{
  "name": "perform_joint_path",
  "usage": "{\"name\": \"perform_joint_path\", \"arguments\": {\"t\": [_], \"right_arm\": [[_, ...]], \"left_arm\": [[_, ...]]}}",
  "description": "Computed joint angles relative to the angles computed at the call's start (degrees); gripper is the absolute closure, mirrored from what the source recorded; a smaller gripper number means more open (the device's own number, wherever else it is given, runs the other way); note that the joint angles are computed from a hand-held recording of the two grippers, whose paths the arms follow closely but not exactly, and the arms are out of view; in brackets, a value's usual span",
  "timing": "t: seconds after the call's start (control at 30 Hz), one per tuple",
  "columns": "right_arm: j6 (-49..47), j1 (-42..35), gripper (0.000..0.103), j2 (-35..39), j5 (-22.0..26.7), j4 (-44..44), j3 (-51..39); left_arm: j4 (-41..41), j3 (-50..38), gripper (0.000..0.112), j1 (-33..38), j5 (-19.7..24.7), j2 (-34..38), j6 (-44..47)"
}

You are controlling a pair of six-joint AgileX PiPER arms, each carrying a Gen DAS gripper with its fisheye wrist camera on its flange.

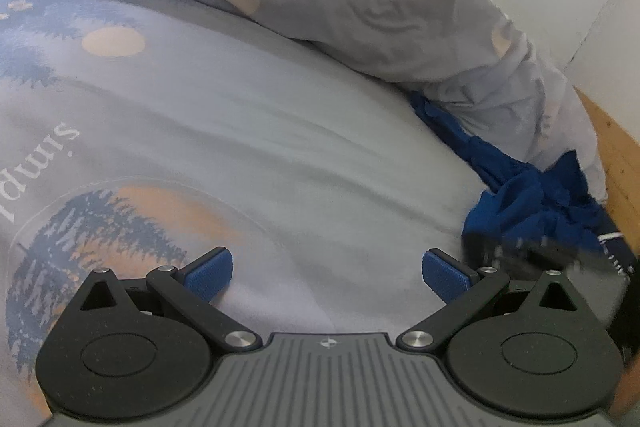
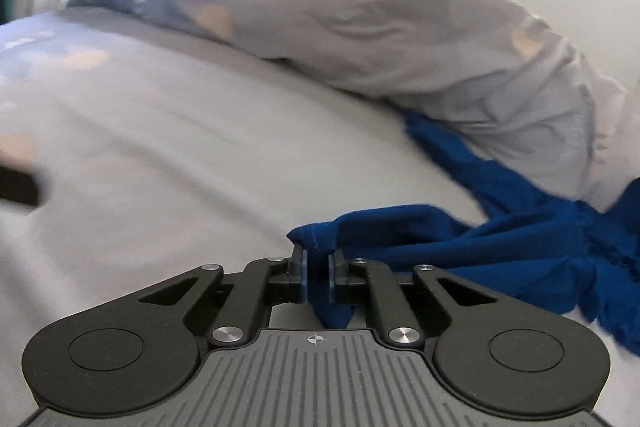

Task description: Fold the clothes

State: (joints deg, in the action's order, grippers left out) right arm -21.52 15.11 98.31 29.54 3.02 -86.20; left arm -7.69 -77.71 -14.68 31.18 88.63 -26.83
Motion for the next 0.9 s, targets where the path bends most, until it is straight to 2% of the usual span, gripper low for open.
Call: {"name": "perform_joint_path", "arguments": {"t": [0.2,0.33,0.47,0.6,0.7,0.73,0.8,0.87,0.9], "right_arm": [[-5.78,5.19,0.093,-13.03,4.38,10.60,10.70],[-5.79,9.83,0.093,-20.27,11.71,15.42,13.06],[-1.12,18.81,0.093,-26.06,18.74,15.11,14.25],[3.82,28.49,0.093,-28.80,25.14,16.00,12.44],[3.99,32.95,0.092,-28.51,30.03,21.43,10.12],[2.79,32.49,0.090,-28.59,30.70,24.22,10.25],[3.64,31.11,0.080,-27.95,32.65,26.91,9.57],[5.97,30.40,0.074,-27.95,33.56,25.49,8.41],[6.96,29.79,0.063,-28.21,34.26,24.82,7.77]], "left_arm": [[-20.06,1.49,0.009,6.30,0.79,-1.14,15.39],[-22.31,1.05,0.009,9.55,2.07,-2.00,19.15],[-23.09,0.75,0.009,12.80,3.94,-3.00,22.18],[-24.97,1.38,0.009,15.13,5.15,-4.20,24.45],[-26.70,1.54,0.009,15.96,6.25,-4.65,26.14],[-27.13,1.59,0.009,16.12,6.65,-4.79,26.90],[-27.54,1.65,0.009,16.52,7.50,-5.15,28.03],[-28.09,1.52,0.009,16.85,8.25,-5.39,29.26],[-28.35,1.52,0.009,17.05,8.58,-5.59,29.79]]}}
